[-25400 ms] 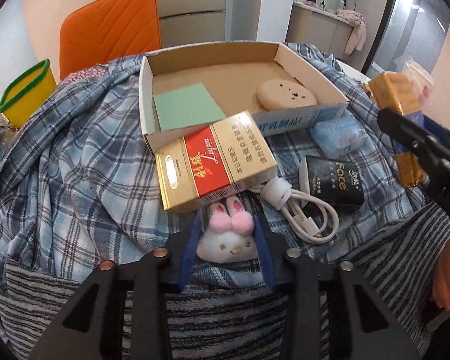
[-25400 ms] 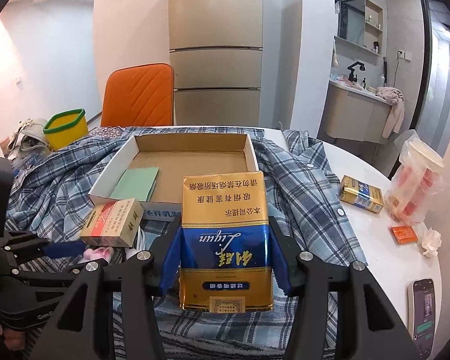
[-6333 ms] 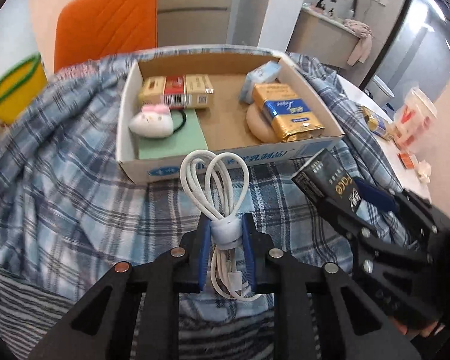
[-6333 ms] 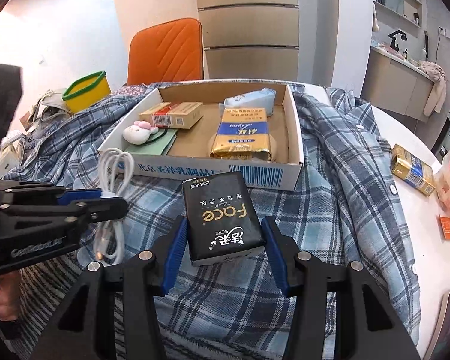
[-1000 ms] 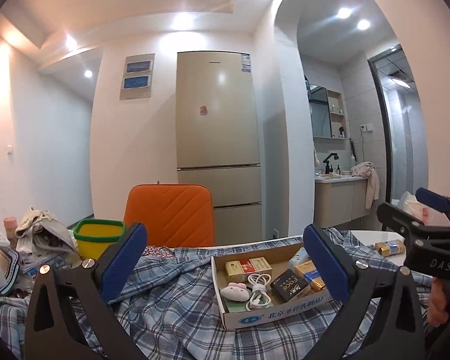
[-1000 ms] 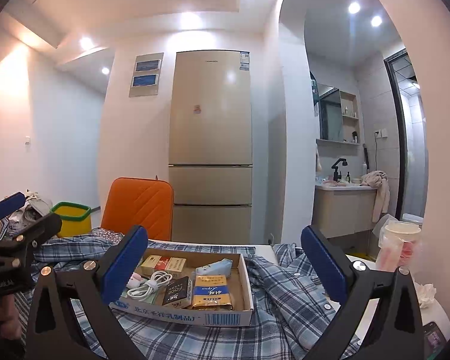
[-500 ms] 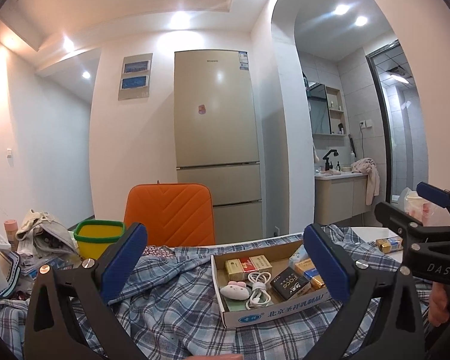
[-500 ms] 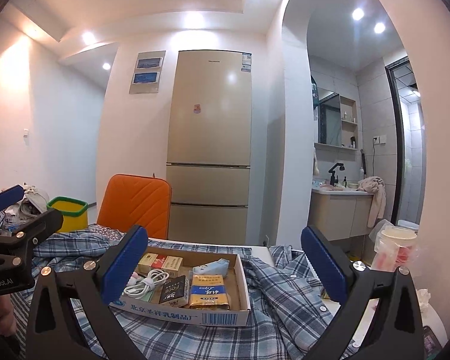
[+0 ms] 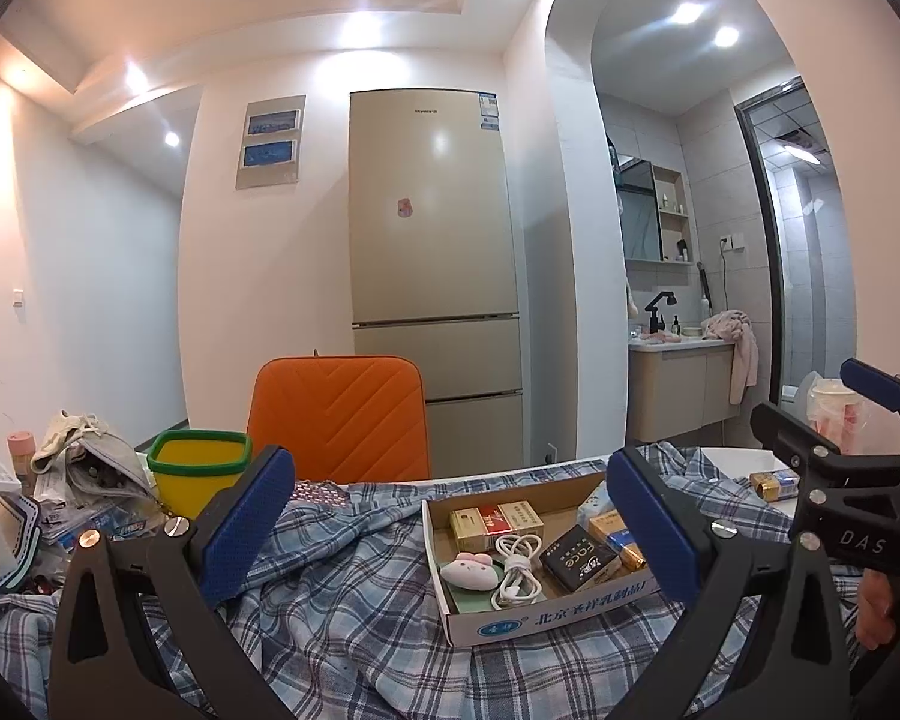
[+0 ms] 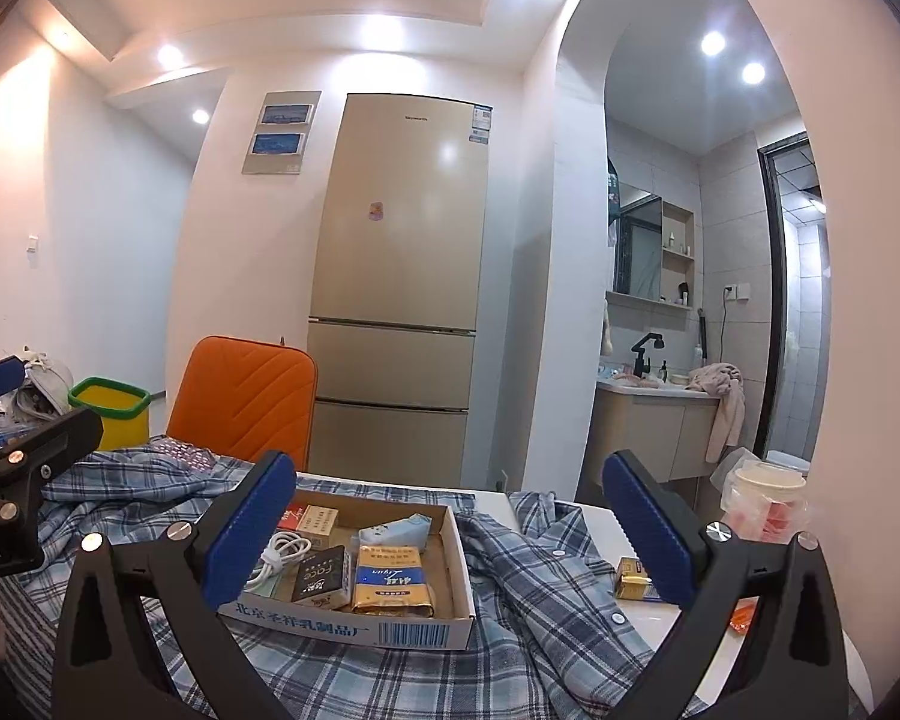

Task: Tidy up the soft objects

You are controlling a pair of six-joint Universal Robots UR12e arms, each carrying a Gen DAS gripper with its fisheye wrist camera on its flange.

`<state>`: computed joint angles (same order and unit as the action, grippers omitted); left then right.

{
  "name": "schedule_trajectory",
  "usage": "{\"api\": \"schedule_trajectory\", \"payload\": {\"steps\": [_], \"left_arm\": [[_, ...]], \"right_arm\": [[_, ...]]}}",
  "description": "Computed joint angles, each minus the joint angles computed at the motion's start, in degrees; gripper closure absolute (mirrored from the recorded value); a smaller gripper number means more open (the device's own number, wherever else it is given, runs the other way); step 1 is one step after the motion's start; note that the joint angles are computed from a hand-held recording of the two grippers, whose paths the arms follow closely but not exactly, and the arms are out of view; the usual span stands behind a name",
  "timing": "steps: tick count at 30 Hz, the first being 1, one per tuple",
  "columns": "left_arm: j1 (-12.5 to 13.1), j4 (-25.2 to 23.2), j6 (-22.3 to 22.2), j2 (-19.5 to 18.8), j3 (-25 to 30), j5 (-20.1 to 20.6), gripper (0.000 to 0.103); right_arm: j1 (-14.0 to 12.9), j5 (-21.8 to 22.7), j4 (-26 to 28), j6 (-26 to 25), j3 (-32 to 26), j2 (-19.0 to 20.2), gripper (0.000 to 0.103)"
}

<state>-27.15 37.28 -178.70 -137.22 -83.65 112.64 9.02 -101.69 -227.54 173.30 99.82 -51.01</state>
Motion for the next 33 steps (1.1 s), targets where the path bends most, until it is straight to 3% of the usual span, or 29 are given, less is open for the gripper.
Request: {"api": "schedule_trajectory", "payload": {"steps": [33], "left_arm": [[-0.1, 0.5, 0.0, -0.2, 0.2, 0.8, 0.0]], "right_arm": [[-0.2, 0.4, 0.6, 0.1, 0.1, -0.1, 0.0]]}}
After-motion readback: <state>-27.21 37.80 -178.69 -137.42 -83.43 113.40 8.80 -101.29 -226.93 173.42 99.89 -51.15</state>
